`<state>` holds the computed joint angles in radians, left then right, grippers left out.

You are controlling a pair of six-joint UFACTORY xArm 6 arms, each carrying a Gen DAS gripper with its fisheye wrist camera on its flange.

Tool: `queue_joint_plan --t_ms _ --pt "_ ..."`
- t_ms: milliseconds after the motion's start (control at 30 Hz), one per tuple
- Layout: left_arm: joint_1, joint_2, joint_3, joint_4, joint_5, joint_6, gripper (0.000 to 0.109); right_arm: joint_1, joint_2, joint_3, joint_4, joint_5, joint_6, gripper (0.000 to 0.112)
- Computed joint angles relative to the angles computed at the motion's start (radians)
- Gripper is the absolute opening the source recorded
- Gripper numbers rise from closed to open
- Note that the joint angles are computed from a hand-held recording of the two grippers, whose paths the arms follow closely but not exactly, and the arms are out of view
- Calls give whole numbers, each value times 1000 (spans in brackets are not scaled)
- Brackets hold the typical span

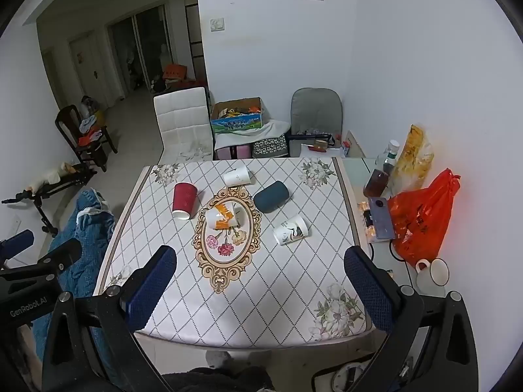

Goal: Flip cup upside down

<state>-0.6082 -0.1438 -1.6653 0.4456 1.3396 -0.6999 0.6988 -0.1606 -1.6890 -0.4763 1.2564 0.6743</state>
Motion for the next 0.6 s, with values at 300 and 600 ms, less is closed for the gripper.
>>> queue_joint_plan --t_ms 300,600 --pt "1 6 -8 -5 9 6 103 -9 4 -5 11 1 -7 103" --pt "6 22 -33 -5 13 15 103 3 10 -23 4 17 -2 103"
